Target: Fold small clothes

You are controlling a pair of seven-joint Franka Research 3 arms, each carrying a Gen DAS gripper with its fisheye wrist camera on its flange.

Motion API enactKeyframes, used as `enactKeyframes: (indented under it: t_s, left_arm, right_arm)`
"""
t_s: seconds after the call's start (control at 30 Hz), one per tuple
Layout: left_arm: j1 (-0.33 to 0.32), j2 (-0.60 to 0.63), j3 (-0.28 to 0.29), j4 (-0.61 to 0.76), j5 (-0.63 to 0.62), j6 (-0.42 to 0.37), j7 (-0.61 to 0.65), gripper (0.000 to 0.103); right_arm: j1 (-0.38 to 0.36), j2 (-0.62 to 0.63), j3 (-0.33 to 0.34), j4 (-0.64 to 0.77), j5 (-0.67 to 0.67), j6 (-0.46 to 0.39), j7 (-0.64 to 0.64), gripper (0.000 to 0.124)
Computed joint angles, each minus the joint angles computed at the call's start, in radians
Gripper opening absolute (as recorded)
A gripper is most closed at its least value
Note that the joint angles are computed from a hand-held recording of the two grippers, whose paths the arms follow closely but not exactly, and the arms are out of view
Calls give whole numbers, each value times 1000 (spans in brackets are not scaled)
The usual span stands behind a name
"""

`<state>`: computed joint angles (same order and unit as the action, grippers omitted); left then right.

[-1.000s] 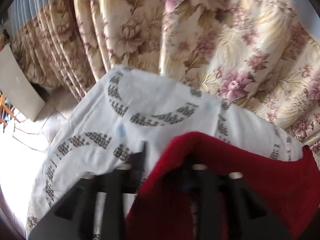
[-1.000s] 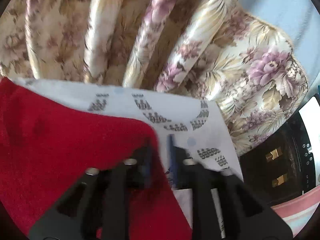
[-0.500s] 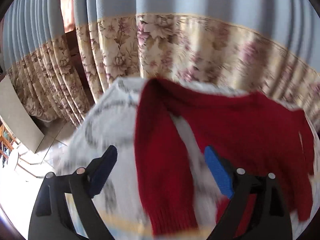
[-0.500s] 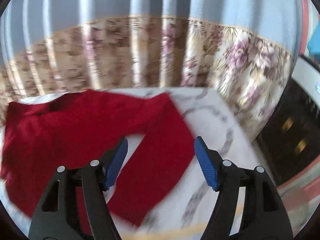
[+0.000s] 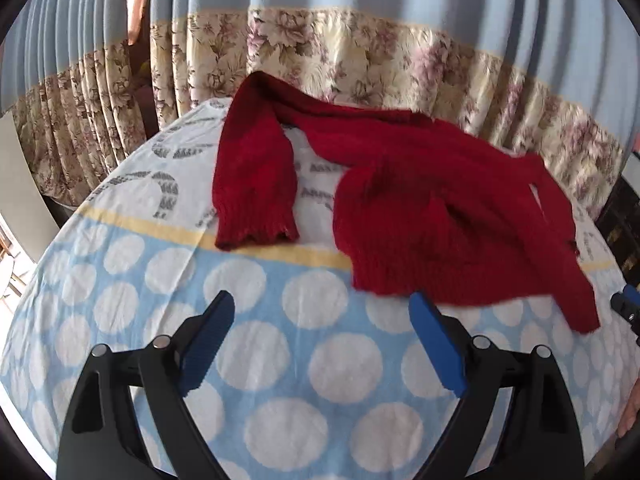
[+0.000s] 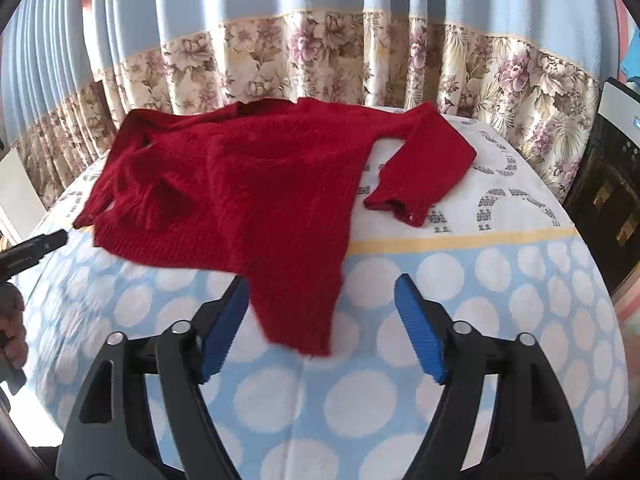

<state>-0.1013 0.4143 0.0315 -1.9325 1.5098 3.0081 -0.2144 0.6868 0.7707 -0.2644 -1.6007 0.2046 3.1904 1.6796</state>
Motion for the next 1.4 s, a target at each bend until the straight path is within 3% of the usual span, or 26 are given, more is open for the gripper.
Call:
enactKeyframes:
  t_s: [0.07,0.17,0.37,0.4,0.43,0.5,0.53,0.63,0.7,0.77,0.87,1.03,1.07,1.1,1.13,1.17,1.27,1.4]
  left_arm:
    - [-6,-1,-8,-1,-28,-27,29,89]
    - [-7,19,-15,13,-105,-28,109,89]
    - [1,105,-30,89,-342,-35,342,89]
    - [1,114,-28,98,-368,-32,367,89]
    - [6,128,-31,113,-401,-32,401,89]
    - [11,146,-33,131,-458,-27,457,89]
    - [15,154,-37,139,-489,-28,488,89]
    - [37,180,-55,168,-578,-15,587,89]
    - [41,195,-62,184,-624,-13,639,89]
    - [82,221,-116,204,-701,-16,735,89]
    - [84,251,-131,236,-759,-25,807,89]
    - [76,282,-140,269,-835,-12,903,89]
    - [58,285,-126,275,-846,-11,922,76]
    - [10,284,-78,285,-822,-25,899,47]
    - [-8,285,-61,291,-823,-31,907,38]
    - [6,286,-79,288,-849,-18,937,21]
    - [16,270,-91,271,-899,10,980,17]
    - [-23,204,-39,204,-928,59,988,17]
  right_arm:
    - [30,-6,-29,-21,11,0,18,84]
    - [-16,-3,22,-10,14,-17,11,84]
    - [-120,71,122,131,-20,-143,10,84]
    - [-138,99,140,186,-32,-202,4,81]
    - [-144,121,144,224,-44,-237,12,75]
    - [-193,158,206,292,-27,-295,-43,14]
    - [-197,160,216,297,-9,-275,-59,11]
    - [-119,136,86,239,-78,-148,74,11]
    - [-87,145,9,250,-77,-140,148,11]
    - [-118,168,22,304,-90,-183,160,11]
    - [-129,213,7,379,-130,-221,193,12]
    - [-180,265,60,482,-165,-279,210,12]
    - [-183,267,66,487,-172,-279,213,13]
    - [-189,270,72,495,-177,-282,211,13]
    - [-195,270,80,496,-180,-282,210,13]
    - [-201,269,89,497,-181,-282,208,13]
    - [-209,263,103,490,-180,-276,208,13]
    - [-211,222,119,431,-178,-237,187,13]
